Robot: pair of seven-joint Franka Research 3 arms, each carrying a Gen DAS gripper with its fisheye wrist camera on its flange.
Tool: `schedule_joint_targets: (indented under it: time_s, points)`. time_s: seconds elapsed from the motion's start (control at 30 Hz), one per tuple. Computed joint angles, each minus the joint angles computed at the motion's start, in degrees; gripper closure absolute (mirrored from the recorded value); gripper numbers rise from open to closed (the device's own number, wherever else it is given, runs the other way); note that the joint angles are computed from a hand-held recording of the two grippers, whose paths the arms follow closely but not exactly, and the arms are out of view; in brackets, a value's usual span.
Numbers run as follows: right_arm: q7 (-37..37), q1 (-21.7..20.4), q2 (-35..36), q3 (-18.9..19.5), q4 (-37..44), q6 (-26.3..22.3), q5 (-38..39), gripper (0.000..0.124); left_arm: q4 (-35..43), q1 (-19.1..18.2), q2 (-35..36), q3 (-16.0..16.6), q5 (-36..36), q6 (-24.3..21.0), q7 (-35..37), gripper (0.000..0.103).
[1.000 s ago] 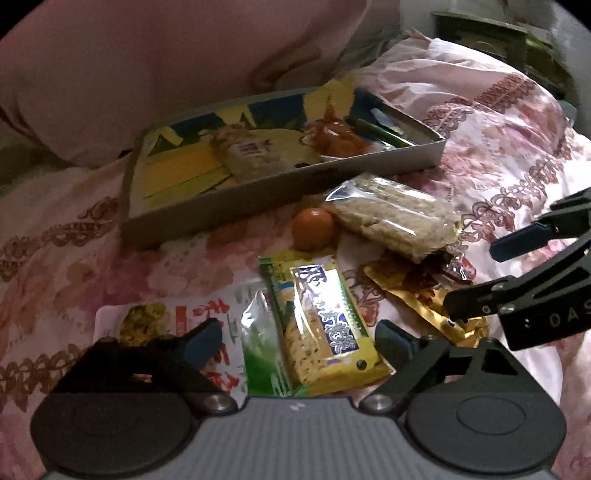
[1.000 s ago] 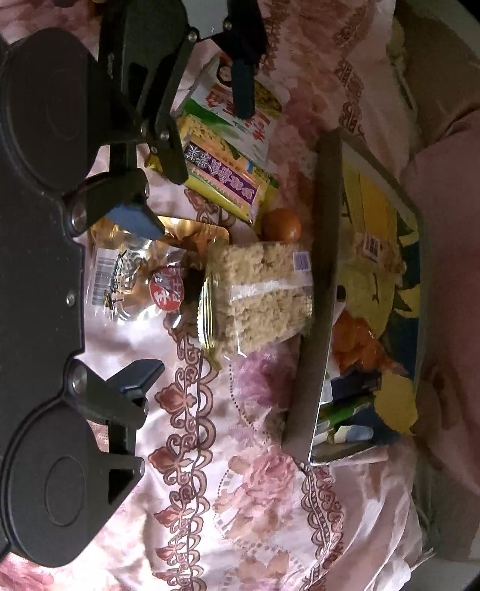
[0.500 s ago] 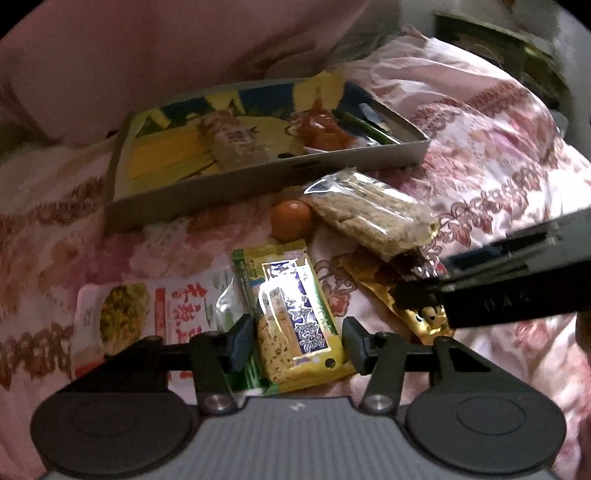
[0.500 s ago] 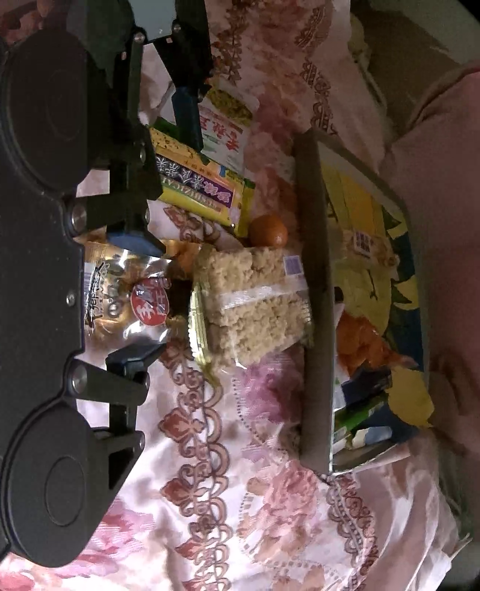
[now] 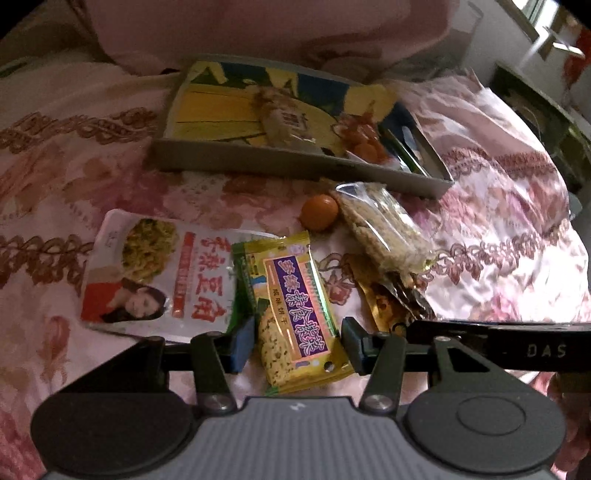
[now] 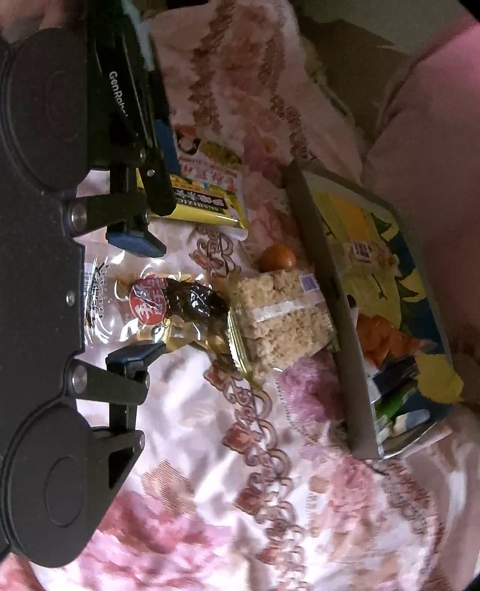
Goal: Organize snacks
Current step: 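Lift and carry the wafer pack and gold candy over the tray box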
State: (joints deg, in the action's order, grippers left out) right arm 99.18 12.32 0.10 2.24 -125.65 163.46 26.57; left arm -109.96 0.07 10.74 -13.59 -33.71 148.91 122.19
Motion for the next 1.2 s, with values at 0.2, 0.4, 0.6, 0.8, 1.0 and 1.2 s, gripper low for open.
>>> schedule_joint_targets:
  time_s: [0.2, 0.4, 0.6, 0.8, 1.0, 1.2]
  points:
    - [-8.1, 0.5, -1.1, 0.0, -0.5, -0.2, 16.0, 0.073, 0.1, 1.0, -1.0, 0.3, -4.8, -1.3, -0.8, 0.048]
    - [-10.3, 1.0, -2.6, -0.2, -1.4, 0.6, 20.2, 0.073, 1.0, 1.3, -0.8, 1.1, -7.0, -3.9, -2.5, 0.049]
    - [-17.3, 1.4, -3.0, -1.0, -0.8, -1.1, 31.9, 0.073, 1.8, 1.9, -0.6, 1.4, -9.6, -6.2, -3.3, 0.049]
    - [-22.7, 1.2, -2.8, -1.3, 0.2, -3.0, 41.6, 0.073, 2.8, 2.8, -0.2, 1.7, -12.9, -8.6, -4.3, 0.049]
    - [-26.9, 0.9, -2.6, -1.1, 0.9, -3.8, 47.6, 0.073, 3.0, 3.7, -0.3, 1.8, -17.9, -9.9, -3.5, 0.049]
    - [-30.2, 0.6, -2.0, -0.9, 1.7, -5.1, 52.5, 0.073, 3.5, 3.7, 0.0, 2.1, -20.4, -11.7, -2.8, 0.049]
